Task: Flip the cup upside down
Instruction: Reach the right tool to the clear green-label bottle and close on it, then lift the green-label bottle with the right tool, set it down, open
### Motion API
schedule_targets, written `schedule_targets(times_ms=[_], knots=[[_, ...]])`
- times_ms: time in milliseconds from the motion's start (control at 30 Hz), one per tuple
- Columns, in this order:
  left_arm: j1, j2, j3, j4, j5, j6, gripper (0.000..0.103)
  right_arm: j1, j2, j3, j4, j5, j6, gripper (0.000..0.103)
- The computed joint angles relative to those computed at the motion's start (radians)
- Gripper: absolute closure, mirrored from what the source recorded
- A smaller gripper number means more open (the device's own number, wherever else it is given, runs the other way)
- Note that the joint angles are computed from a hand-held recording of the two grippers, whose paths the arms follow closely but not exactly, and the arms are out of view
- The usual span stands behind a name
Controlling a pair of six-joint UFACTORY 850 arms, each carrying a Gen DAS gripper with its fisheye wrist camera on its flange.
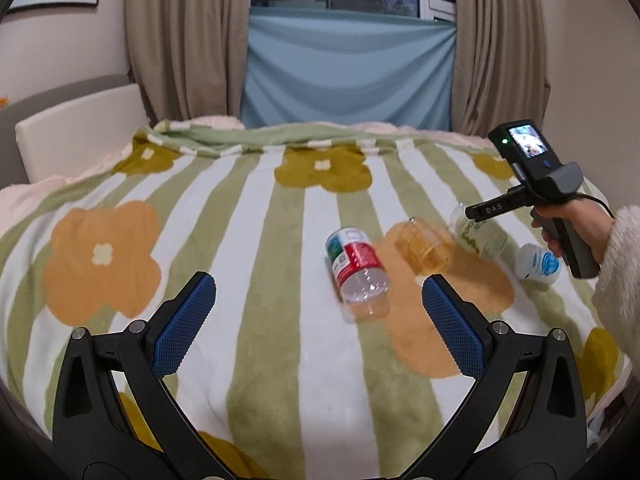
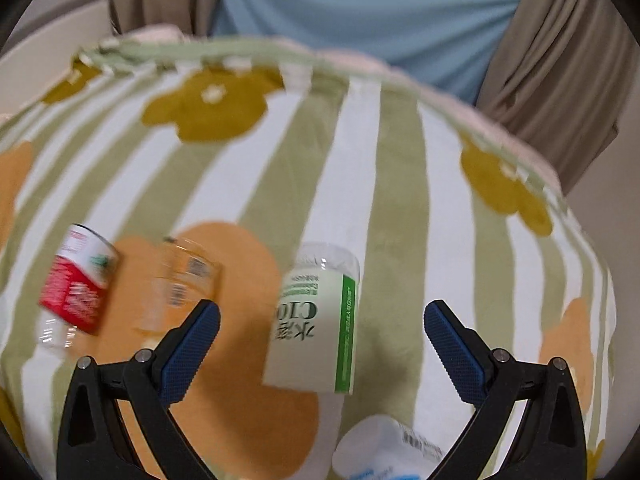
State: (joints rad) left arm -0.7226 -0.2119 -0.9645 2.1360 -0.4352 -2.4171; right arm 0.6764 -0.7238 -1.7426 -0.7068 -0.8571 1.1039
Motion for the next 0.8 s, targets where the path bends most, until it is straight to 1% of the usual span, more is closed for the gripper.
schedule_targets(times_ms=[33, 133, 233, 267, 300, 333, 367, 400, 500, 600, 800], knots=[[0.004, -0.003, 0.0, 0.005, 0.006, -0.007, 0.0, -0.012, -0.021, -0.021, 0.038, -0.007, -0.035, 0.007], [0.018, -0.018, -0.005, 0.016, 0.027, -0.028, 0.0, -0.032, -0.069, -0.069, 0.109, -0.044, -0.107, 0.01], [0.029, -0.028, -0.011, 0.017, 0.051, -0.039, 0.0, -0.041, -0.094, -0.092, 0.15, -0.064, -0.159, 0.026], [0.03, -0.029, -0.01, 0.018, 0.054, -0.041, 0.0, -0.044, -0.099, -0.096, 0.166, -0.067, -0.172, 0.029], [0.032, -0.029, -0.009, 0.017, 0.057, -0.039, 0.0, -0.045, -0.106, -0.103, 0.173, -0.07, -0.178, 0.03], [0.031, -0.028, -0.007, 0.012, 0.057, -0.033, 0.0, -0.045, -0.107, -0.101, 0.177, -0.071, -0.181, 0.034], [0.03, -0.026, -0.005, 0.009, 0.057, -0.031, 0.0, -0.046, -0.108, -0.102, 0.184, -0.07, -0.187, 0.041], [0.03, -0.024, -0.004, 0.013, 0.057, -0.032, 0.0, -0.048, -0.109, -0.104, 0.199, -0.064, -0.199, 0.043], [0.03, -0.012, 0.005, 0.019, 0.057, -0.036, 0.0, -0.039, -0.104, -0.101, 0.186, -0.071, -0.189, 0.043], [0.025, 0.004, 0.017, 0.022, 0.05, -0.034, 0.0, -0.026, -0.079, -0.083, 0.172, -0.051, -0.173, 0.043], [0.009, 0.062, 0.061, 0.022, 0.032, -0.025, 0.0, 0.03, 0.026, -0.001, 0.132, 0.011, -0.134, 0.044]])
